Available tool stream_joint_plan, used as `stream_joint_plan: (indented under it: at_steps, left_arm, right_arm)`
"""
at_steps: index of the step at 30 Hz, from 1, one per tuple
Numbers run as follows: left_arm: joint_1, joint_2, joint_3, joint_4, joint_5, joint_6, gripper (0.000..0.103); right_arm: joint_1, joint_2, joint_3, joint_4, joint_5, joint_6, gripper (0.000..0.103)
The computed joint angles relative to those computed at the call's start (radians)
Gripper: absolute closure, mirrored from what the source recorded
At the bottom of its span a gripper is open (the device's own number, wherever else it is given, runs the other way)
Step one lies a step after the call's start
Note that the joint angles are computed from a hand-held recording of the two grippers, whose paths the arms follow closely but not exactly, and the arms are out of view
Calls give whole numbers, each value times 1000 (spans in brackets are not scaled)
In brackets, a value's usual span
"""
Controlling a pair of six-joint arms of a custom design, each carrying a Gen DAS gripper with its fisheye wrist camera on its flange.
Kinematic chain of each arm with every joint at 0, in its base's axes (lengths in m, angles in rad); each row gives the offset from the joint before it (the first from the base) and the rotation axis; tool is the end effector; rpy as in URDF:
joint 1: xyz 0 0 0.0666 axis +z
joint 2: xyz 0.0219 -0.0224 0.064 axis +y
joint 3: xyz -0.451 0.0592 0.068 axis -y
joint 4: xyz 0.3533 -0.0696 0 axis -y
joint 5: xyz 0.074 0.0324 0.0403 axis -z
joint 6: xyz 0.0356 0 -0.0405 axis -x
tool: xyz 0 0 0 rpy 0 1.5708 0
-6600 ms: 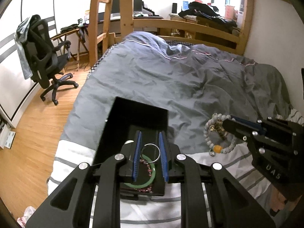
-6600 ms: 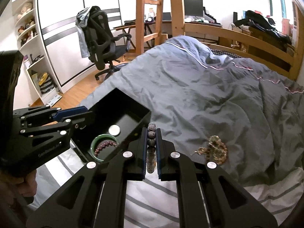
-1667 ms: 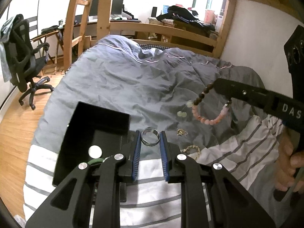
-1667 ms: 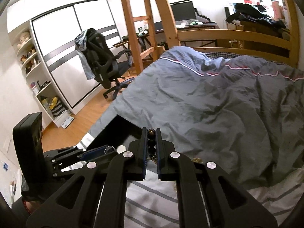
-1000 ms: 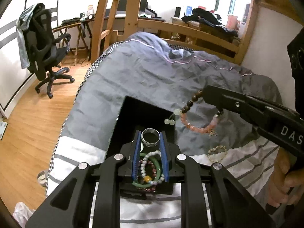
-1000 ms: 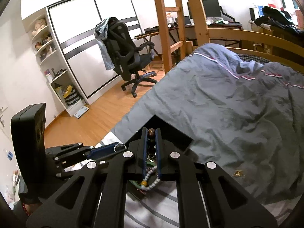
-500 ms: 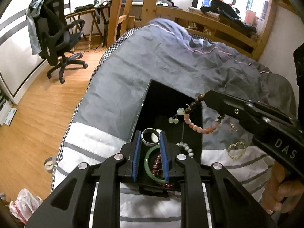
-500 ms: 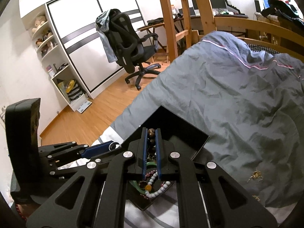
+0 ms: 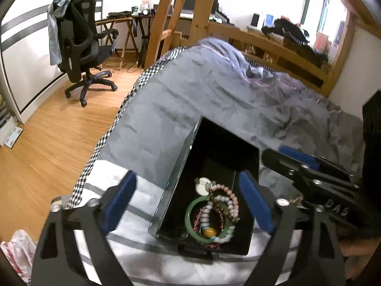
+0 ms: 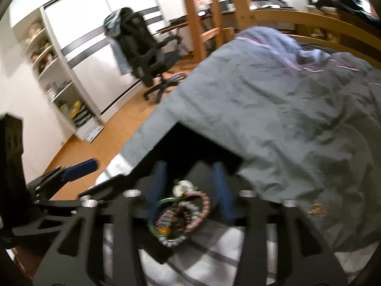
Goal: Organize jewelry
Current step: 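Carry the ring and beaded bracelet over the black box and open both tools, then grasp the gold bead bracelet with the left tool while the right tool grasps the gold charm chain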
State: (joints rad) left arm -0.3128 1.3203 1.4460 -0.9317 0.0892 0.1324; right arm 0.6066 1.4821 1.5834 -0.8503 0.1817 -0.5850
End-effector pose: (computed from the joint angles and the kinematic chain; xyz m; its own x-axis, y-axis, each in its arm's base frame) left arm 0.3815 -0.1271 0.5496 -0.7287 0.0975 -0.6778 0.2714 0.9499 -0.1551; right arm 0.3990 0.2685 0.5472 -0.7160 0.1643 -0.6785 -0.0679 0.9509 0.3018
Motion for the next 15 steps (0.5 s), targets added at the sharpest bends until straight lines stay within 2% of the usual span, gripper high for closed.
stream_joint_plan:
  at_steps: [1,3,8,15]
  left_arm:
    - [6,-4,-4,15,22,12,8]
    - [3,-7,-8,28,37,15,7]
    - [-68,-23,-29,74,-12,-41,6]
    - [-203,-30,-68,129,-20,-125,6]
  right_arm:
    - [-4,-10,-6,-2,23,-13,17]
    - [-13,-37,-23,-3,70,-39,9]
    - [-33,-76,-16,-88,147,-12,8]
    - [-60,-132,-42,-148,208,6,7]
